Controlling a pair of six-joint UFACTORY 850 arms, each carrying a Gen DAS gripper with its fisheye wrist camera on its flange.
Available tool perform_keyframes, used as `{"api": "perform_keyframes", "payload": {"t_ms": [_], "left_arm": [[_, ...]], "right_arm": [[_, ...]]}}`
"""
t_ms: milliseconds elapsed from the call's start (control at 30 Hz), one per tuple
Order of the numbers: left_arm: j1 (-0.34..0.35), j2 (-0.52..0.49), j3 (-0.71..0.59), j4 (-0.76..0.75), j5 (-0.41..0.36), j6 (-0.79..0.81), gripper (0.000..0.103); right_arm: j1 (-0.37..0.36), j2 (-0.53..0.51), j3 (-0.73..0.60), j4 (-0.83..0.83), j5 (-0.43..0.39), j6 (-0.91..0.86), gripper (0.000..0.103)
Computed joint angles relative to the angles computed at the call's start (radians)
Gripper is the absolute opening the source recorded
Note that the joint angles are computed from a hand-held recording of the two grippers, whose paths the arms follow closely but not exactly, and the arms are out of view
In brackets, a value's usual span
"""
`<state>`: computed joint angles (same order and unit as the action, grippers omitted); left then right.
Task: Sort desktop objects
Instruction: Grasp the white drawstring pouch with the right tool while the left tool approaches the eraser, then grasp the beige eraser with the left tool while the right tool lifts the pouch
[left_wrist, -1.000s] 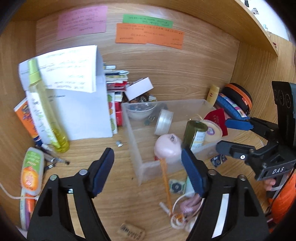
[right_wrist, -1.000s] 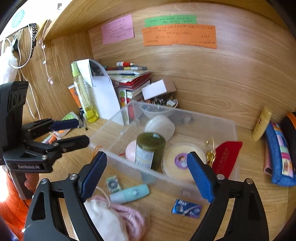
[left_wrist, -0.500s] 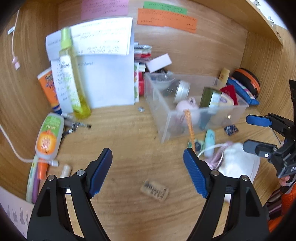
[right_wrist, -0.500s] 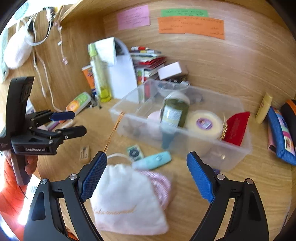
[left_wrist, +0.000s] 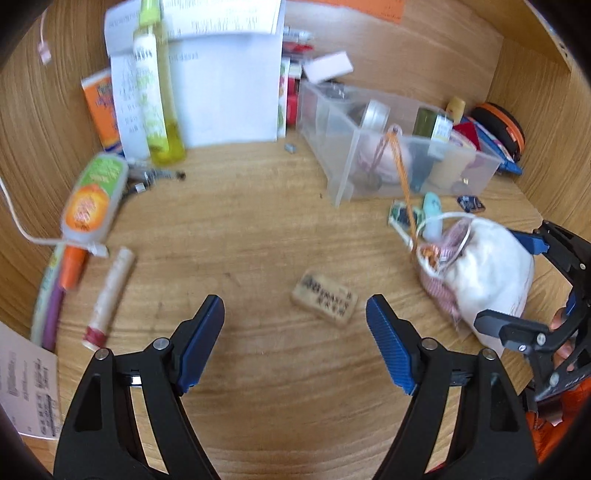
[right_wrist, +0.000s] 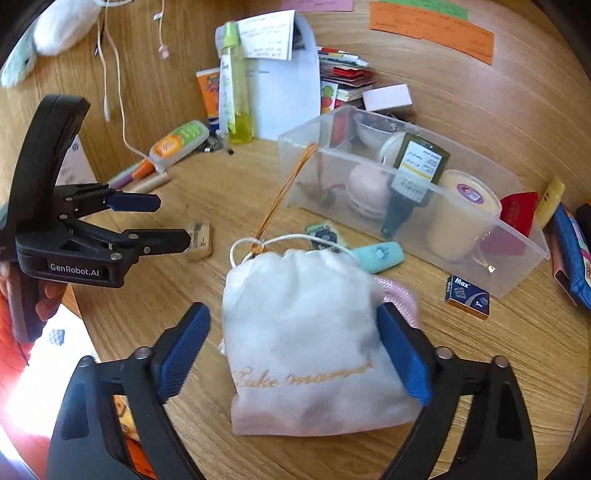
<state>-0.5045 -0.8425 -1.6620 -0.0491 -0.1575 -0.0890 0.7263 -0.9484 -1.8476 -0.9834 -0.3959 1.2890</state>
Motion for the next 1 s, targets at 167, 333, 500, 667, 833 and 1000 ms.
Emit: {"api": "perform_keyframes", "payload": {"t_ms": [167, 333, 500, 667, 833, 1000], "left_arm": [[-0.004, -0.020, -0.022, 0.003, -0.028, 0.020, 0.079], [-0.016, -0.041, -0.053, 0.120, -0.049, -0.079, 0.079], [-0.028, -0.047, -0.057, 0.321, -0.034, -0.257, 0.062], [-0.030, -0.041, -0.046, 0.365, -0.015, -0.279, 0.043], [-0.029, -0.037, -0.037, 0.445, 0.004, -0.369, 0.043], [-0.022, -0.008, -0.013, 0.482, 0.047, -0.434, 0.043]], "right_arm": [[0.008, -0.011, -0.003, -0.076, -0.025, 0.070, 0.093], [-0.010, 0.021, 0.040, -0.073, 0.034, 0.110, 0.067], [-0.023, 0.056, 0.078, -0.034, 0.084, 0.093, 0.051], [-0.032, 0.100, 0.128, -0.164, 0.126, 0.249, 0.035], [-0.029, 0.111, 0.144, -0.329, 0.108, 0.422, 0.032], [-0.034, 0.123, 0.157, -0.447, 0.079, 0.535, 0.031]]}}
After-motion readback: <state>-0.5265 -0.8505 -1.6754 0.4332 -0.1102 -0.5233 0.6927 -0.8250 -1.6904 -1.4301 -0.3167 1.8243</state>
